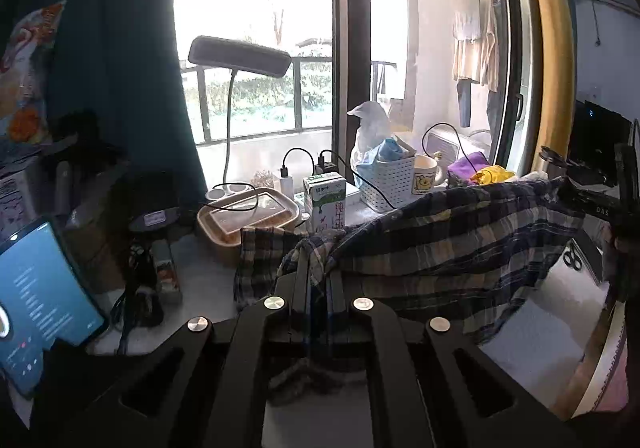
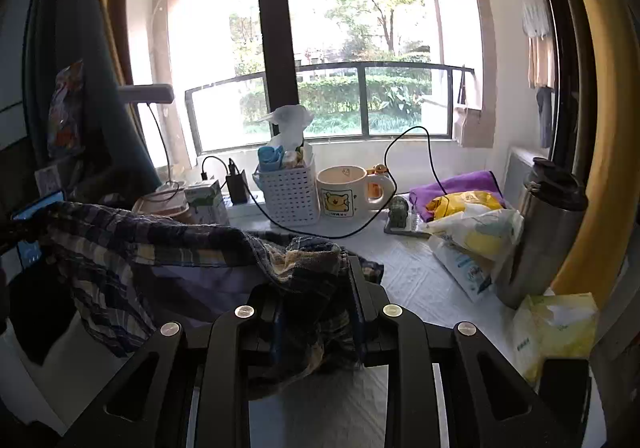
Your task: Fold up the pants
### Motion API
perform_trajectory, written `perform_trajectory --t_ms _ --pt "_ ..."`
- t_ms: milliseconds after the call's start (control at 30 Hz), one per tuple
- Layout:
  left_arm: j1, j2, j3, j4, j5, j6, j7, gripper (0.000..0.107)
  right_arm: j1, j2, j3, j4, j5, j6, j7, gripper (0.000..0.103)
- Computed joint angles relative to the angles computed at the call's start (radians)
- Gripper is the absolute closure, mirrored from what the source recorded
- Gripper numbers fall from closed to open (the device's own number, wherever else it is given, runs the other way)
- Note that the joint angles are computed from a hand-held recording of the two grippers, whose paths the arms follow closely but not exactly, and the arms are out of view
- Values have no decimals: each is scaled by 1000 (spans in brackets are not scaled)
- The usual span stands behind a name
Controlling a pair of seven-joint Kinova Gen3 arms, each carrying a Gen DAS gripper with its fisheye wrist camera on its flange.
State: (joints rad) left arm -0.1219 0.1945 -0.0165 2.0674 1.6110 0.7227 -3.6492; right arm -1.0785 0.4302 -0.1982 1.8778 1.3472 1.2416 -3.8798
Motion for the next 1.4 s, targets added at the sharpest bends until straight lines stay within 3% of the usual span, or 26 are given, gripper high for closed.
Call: perform_trajectory --t_ms 200,500,567,767,1000,1033,1100,1133,1167,1267,1400 --pt "42 64 34 -119 -51 -70 79 104 82 -3 29 -20 13 -77 42 76" --pt "71 235 106 -375 -354 -155 423 103 227 35 86 -76 28 -276 118 76" --pt "73 265 120 -416 -410 -168 488 99 252 51 100 -95 19 -317 143 76" --pt "143 350 89 -523 -581 -276 708 99 314 113 157 -165 -64 -430 237 76" --pt "159 410 40 -592 -742 -297 935 98 357 178 204 -262 -215 -501 435 73" --pt "143 409 45 -588 -758 -281 950 95 359 188 207 -282 -246 -488 475 67" --pt "108 407 66 -585 -785 -235 967 68 347 202 227 -305 -281 -469 507 50" --pt "62 407 100 -576 -786 -194 958 46 334 203 244 -303 -283 -470 500 34" --pt "35 409 117 -576 -784 -156 956 33 320 200 261 -297 -285 -471 489 27" --pt "-40 413 179 -556 -851 -51 991 30 266 181 298 -280 -291 -434 471 24" --pt "-22 416 170 -508 -931 -62 1035 28 201 133 296 -212 -262 -380 383 24"
